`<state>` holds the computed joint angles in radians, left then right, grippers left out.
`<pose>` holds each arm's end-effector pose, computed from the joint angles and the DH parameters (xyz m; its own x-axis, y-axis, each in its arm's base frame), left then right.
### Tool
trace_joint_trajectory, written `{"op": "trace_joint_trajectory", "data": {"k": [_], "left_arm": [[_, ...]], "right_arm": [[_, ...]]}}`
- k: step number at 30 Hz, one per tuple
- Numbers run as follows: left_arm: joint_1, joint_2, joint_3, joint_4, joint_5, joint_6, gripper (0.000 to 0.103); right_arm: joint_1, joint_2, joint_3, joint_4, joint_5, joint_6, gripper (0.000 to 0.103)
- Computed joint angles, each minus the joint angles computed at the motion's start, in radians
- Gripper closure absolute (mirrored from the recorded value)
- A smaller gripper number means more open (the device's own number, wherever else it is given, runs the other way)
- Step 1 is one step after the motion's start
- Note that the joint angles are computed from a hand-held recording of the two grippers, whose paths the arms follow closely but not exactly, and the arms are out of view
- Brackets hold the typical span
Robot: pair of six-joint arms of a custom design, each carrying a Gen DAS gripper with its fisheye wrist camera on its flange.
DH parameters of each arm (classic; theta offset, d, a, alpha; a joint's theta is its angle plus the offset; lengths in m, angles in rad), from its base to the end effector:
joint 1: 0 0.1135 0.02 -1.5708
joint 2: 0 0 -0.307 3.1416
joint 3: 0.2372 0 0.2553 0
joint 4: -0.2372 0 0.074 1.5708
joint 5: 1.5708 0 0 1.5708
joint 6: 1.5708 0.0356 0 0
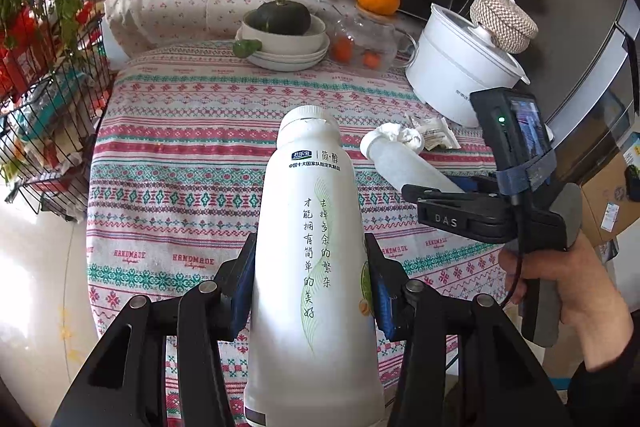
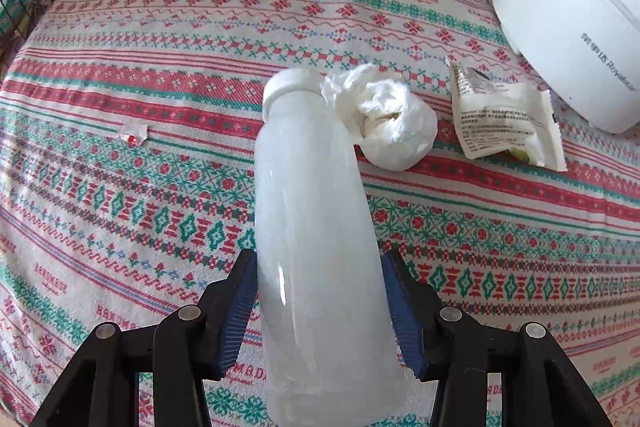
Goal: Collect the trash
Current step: 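Lift the clear bottle with the right gripper while the left gripper holds the white bottle, then carry the white bottle and clear bottle over the white bin with both grippers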
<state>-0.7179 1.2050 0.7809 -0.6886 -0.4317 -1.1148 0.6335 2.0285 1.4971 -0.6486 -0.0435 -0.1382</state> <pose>0.1665 -0.1256 0.2574 -0.7088 -0.4637 -0.5317 -0.4048 0.8845 -0.2318 0.3551 0.2627 0.2136 -0.6548 -0.6517 -0.3828 -0.7016 0.7124 -0.0127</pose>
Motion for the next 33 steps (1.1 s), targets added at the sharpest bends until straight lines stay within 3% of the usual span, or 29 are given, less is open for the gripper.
{"op": "trace_joint_trajectory", "data": {"k": [12,22,28,31,33], "left_arm": [[-0.165,0.03,0.071,0.023,-0.094,-0.075,0.052],[-0.299,0.209,0.208,0.057,-0.12,-0.046,0.052],[-0.339,0.344,0.3,0.099,-0.083,0.014,0.052],[-0.352,0.425,0.361,0.119,-0.046,0.058,0.052],[-0.356,0.487,0.408,0.131,-0.007,0.095,0.052]], "right_arm": [[-0.146,-0.342,-0.242,0.016,-0.068,-0.029,0.05],[-0.478,-0.613,-0.4,-0.06,-0.224,-0.165,0.05],[-0.714,-0.669,-0.448,-0.111,-0.332,-0.267,0.05],[-0.845,-0.644,-0.473,-0.129,-0.415,-0.324,0.05],[-0.911,-0.605,-0.485,-0.14,-0.412,-0.361,0.05]]}}
